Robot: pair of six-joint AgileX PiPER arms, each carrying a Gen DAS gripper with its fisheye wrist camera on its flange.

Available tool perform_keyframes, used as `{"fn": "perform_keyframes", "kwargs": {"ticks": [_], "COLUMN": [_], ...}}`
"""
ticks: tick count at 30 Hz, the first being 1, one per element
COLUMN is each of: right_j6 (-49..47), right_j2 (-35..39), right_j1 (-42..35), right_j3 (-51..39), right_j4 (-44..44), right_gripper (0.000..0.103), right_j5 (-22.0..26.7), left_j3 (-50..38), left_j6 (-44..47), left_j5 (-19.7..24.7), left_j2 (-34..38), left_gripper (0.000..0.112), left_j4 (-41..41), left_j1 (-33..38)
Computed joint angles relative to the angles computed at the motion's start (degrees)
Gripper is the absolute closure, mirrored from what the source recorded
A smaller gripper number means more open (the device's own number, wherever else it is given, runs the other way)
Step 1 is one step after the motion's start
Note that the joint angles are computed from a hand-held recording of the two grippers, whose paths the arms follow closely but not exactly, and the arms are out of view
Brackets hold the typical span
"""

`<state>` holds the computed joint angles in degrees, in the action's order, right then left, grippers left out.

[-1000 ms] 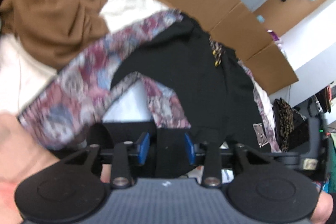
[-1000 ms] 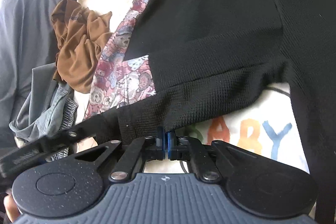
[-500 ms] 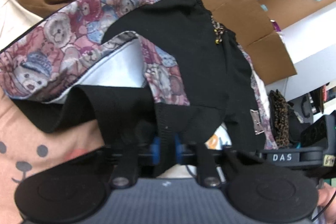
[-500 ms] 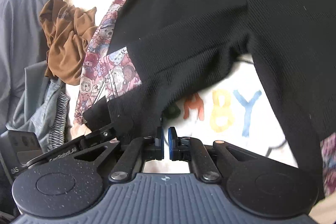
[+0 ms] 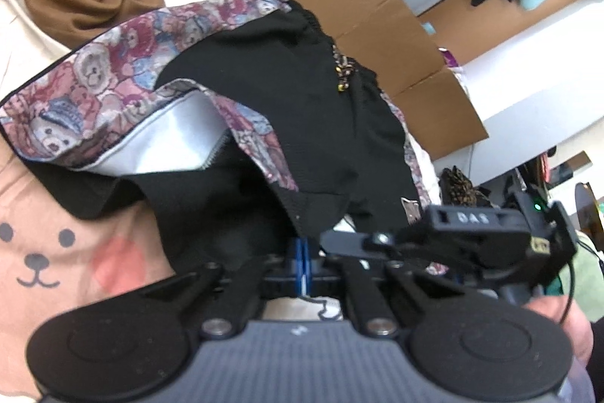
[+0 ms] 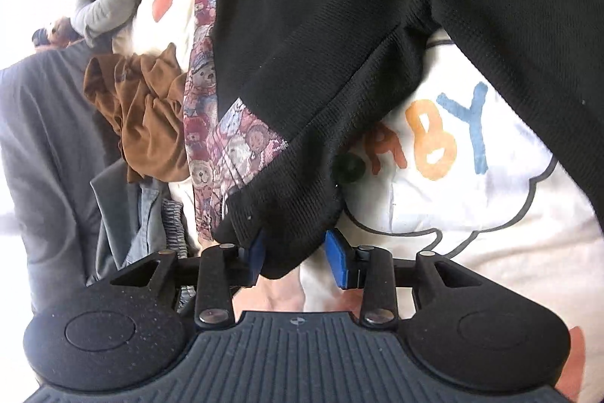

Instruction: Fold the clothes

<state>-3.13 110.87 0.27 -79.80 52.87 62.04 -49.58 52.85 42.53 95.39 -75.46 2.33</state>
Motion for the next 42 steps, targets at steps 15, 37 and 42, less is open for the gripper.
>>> {"fn": "perform_keyframes", "kwargs": {"ticks": [15,37,42], "right_j6": [2.36,-2.19,-0.35], "right_j2": [-1.04,-6.77,-7.51], "right_j1": [-0.83,-4.36,-3.90], "right_j3": [4.13,6.75,7.76], "right_j4": [3.06,-13.75,-19.44], "right_gripper": [0.084,0.101,0.097], "right_j5": [0.59,4.63,5.19], "left_j3": [4.61,-3.69,-6.51], "left_j6": [2.78,-29.70,-34.73], "left_j5": [5.46,-11.92,-14.74], "left_j2": [-4.26,-4.24,-1.74], "left_gripper": [0.112,0.089,0.086], "left_j4": [-1.55,32.30,39.25], "left_j1": [0.14,6.99,7.48]}}
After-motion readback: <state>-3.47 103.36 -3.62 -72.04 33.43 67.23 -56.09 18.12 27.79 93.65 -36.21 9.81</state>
